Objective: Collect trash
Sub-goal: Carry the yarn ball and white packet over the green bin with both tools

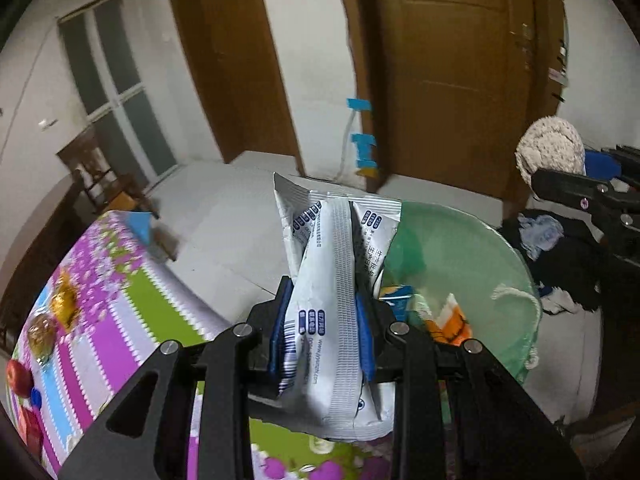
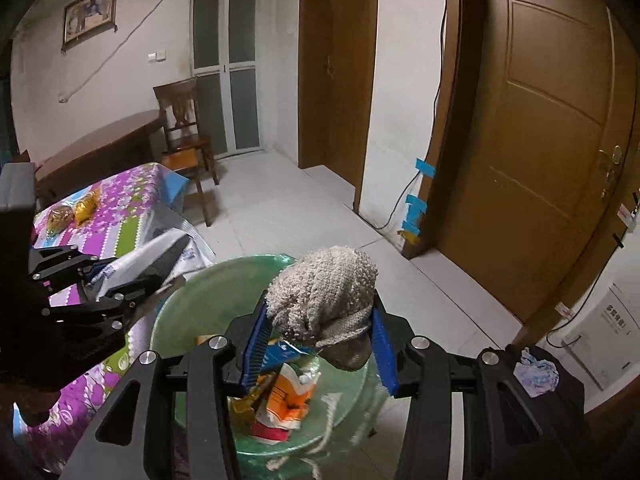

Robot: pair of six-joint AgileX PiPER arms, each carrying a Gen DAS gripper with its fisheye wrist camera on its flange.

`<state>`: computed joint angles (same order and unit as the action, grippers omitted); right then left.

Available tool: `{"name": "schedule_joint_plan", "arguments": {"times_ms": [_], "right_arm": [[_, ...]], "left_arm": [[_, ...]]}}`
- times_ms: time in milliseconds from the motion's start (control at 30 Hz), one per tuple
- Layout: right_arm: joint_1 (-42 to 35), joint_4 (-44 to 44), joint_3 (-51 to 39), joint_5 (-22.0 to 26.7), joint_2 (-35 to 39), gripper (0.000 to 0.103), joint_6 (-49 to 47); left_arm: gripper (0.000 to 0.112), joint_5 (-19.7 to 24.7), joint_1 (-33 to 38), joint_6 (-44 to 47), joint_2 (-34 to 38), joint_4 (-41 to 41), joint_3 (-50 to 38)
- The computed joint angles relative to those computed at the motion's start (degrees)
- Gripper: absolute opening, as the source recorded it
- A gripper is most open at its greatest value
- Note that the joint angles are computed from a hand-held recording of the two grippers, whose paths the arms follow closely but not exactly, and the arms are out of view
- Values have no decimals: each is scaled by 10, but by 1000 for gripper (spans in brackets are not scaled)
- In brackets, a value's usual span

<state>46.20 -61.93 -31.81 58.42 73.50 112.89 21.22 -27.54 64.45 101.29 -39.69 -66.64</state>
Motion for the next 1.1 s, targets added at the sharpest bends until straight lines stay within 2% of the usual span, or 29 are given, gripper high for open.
{"name": "schedule_joint_plan", "arguments": {"times_ms": [133,367,600,800,1100], "right_arm": [[-7,20,7,-6,-27,47,-24],[-90,52,4,-99,-21,47,-90],[-133,50,12,-185,3,47,-95],[-162,66,2,-223,25,47,-132],[-183,86,-18,-246,63,48,-171]], "left_arm": [[28,17,-10,14,14,5,-13],[28,65,-11,-21,45,40,-55],[28,50,-23,-16,62,53,-50],[28,53,-26,-35,70,73,-59],[28,68,-26,-47,80,84,-77]]}}
